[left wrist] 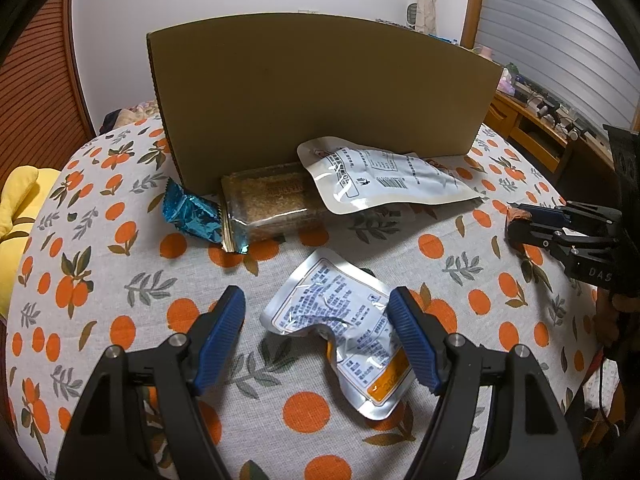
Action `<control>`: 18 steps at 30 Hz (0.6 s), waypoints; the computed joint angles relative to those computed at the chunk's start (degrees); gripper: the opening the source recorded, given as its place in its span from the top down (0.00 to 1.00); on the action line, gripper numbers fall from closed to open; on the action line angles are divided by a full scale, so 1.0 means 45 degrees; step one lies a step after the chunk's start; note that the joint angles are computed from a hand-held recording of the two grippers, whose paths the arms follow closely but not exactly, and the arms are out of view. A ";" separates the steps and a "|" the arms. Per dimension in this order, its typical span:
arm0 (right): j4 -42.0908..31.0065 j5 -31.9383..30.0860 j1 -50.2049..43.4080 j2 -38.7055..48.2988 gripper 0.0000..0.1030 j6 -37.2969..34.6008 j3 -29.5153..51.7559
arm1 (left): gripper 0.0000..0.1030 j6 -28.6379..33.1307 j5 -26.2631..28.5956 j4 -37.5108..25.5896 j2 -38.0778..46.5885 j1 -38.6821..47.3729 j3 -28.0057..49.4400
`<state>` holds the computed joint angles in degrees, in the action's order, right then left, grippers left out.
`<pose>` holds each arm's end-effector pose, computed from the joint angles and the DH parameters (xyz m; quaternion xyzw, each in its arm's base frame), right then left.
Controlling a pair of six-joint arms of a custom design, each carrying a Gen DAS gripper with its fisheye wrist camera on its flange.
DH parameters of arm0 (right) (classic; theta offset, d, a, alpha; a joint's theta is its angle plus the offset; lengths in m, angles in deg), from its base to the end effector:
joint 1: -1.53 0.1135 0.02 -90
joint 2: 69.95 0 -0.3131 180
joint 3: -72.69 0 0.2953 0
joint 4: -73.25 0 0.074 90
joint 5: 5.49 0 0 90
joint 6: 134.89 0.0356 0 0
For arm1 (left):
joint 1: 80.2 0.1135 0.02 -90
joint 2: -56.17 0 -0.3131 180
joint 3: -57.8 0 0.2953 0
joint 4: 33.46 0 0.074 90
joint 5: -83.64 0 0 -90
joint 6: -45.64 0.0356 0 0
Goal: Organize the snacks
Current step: 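Grasp the gold foil wrapper with the right gripper while the left gripper grasps the clear orange-strip packet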
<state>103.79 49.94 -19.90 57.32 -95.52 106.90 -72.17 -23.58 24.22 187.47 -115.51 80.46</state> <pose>0.2322 -0.0694 -0.0239 -0.3021 0.8798 0.1000 0.3532 0.1695 -0.1072 -0.0150 0.0110 0.9332 -0.0527 0.3554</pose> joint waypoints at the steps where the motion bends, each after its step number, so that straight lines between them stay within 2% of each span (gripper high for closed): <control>1: 0.0027 -0.0020 -0.0009 0.0011 0.69 0.0022 0.0000 | 0.27 0.0003 -0.0006 -0.0001 -0.0005 -0.0005 -0.0006; 6: 0.0184 -0.0034 -0.0018 0.0075 0.69 0.0066 -0.0020 | 0.27 -0.0003 -0.0075 -0.0201 -0.0069 -0.0039 0.0052; 9: 0.0500 0.0036 0.0005 0.0144 0.69 0.0082 -0.0121 | 0.27 -0.0079 -0.0391 -0.0895 -0.0369 -0.0303 0.0184; 11: 0.0681 0.0068 0.0023 0.0180 0.69 0.0110 -0.0187 | 0.27 -0.0447 -0.0632 -0.0838 -0.0484 -0.0385 0.0025; 14: 0.0601 0.0028 0.0019 0.0149 0.69 0.0170 -0.0150 | 0.27 -0.0820 -0.0155 -0.0395 -0.0668 -0.0398 -0.0465; 18: 0.0412 -0.0089 -0.0068 0.0099 0.69 0.0152 -0.0110 | 0.27 -0.1534 -0.0642 -0.0149 -0.0992 -0.1207 -0.1029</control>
<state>105.64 49.54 -20.20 57.77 -94.84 106.41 -79.08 -26.47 23.55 183.01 -120.93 75.83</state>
